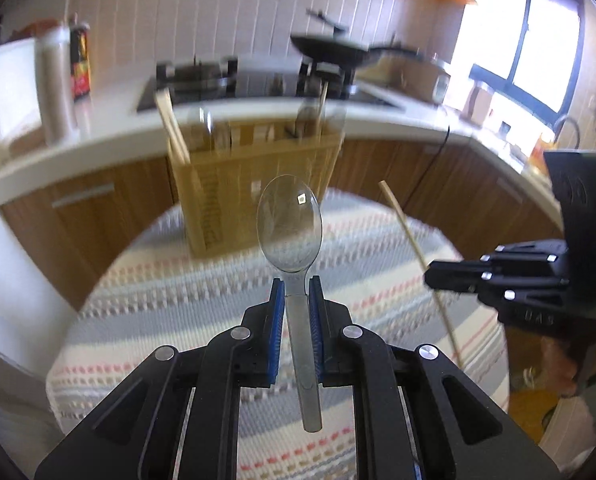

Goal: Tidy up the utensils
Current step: 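Carry the spoon and chopstick to the yellow caddy and release them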

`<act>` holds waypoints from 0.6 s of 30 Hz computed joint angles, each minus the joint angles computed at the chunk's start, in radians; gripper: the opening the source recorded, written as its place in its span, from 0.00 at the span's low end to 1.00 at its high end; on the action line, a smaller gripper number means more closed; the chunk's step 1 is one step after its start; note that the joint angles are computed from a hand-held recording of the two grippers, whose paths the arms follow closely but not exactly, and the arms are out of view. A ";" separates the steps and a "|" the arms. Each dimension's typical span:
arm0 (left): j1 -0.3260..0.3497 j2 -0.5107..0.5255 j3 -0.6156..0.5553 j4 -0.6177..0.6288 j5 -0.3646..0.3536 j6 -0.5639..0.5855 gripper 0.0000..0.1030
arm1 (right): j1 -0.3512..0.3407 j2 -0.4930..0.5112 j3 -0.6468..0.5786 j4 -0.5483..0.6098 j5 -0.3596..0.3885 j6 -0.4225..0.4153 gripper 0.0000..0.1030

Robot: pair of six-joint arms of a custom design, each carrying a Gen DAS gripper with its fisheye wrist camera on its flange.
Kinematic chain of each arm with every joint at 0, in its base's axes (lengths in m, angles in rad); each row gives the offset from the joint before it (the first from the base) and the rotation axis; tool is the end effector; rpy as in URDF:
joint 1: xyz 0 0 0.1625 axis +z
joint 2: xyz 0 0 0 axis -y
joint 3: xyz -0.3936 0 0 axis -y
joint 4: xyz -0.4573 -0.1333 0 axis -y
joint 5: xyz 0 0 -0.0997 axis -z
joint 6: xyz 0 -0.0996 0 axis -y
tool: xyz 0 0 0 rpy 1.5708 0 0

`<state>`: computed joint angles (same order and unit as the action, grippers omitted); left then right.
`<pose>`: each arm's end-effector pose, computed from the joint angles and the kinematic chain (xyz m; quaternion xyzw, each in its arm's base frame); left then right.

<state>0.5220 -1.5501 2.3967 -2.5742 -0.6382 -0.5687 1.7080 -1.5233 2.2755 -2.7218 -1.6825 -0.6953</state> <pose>-0.2567 -0.3937 0.1704 0.1775 0.8733 -0.3725 0.2588 0.1871 -0.4617 0.1907 0.3856 -0.8996 0.1751 0.1071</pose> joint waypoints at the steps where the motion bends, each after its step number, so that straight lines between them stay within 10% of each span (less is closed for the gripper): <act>1: -0.005 0.003 -0.004 -0.031 0.014 0.021 0.10 | 0.003 -0.006 0.000 -0.008 0.036 -0.008 0.04; 9: -0.020 0.051 -0.058 -0.342 0.107 0.278 0.10 | 0.010 -0.008 -0.050 -0.093 0.308 -0.030 0.04; 18: 0.031 0.259 -0.218 -0.887 0.166 0.763 0.10 | 0.034 0.146 -0.190 -0.299 0.413 0.046 0.04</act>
